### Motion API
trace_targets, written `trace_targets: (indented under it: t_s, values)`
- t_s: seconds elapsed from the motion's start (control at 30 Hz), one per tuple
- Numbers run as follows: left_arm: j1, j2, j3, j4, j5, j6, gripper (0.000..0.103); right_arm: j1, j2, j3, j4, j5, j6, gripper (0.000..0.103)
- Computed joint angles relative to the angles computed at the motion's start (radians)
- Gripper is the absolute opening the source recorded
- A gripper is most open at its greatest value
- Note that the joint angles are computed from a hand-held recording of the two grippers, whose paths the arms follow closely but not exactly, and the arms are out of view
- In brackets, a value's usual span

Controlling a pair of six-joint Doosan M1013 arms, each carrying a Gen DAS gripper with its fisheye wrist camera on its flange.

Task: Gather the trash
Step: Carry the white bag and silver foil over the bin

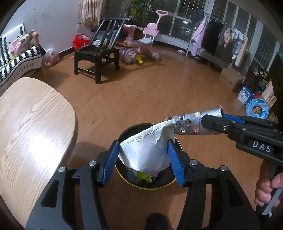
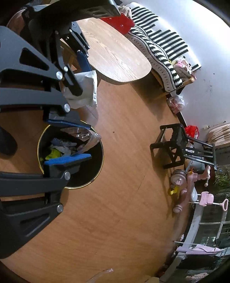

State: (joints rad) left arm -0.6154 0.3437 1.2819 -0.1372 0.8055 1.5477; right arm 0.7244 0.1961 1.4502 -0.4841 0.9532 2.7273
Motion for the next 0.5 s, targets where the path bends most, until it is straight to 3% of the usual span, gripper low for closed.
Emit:
trace_targets:
  t_s: [0.5]
  values:
    - [0.002,0.035,-0.031,-0.012,0.025,0.007,0.055,-0.011,0.009,-0.007,0.025,0.007,-0.008,0.029]
